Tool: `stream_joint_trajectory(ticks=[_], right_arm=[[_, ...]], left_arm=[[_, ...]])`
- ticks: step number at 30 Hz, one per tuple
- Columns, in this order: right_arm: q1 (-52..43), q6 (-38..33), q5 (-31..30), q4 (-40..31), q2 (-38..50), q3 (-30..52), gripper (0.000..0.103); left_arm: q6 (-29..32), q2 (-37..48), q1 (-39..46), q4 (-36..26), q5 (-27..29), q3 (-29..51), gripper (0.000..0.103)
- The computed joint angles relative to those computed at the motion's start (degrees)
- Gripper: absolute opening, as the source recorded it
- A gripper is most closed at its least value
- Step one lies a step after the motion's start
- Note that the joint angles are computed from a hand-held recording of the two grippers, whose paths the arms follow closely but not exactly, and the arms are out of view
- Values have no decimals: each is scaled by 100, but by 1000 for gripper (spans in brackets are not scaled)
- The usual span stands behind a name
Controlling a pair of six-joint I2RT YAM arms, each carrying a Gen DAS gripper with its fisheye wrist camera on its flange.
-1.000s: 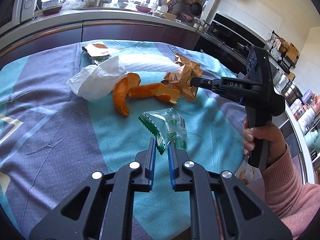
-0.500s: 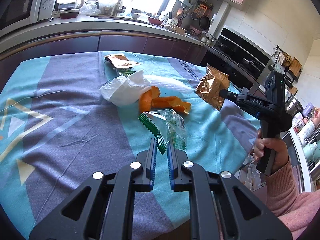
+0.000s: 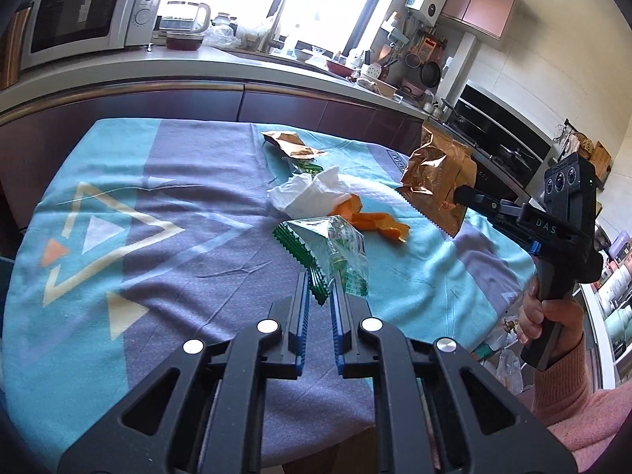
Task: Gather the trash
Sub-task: 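Carry the gold wrapper in the right gripper and green packet in the left over the teal bin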
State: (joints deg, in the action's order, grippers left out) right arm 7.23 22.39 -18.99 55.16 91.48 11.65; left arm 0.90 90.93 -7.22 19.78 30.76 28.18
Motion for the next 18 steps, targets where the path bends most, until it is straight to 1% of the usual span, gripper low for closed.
stream_joint_trajectory(ticks=[9, 18], right_arm=[[1279, 77, 166, -256, 635, 871, 3], [1959, 75, 12, -742, 1192, 1800, 3]], left_arm=[[304, -676, 1002, -295, 287, -382, 11], [762, -1098, 2222, -745, 671, -511, 11]])
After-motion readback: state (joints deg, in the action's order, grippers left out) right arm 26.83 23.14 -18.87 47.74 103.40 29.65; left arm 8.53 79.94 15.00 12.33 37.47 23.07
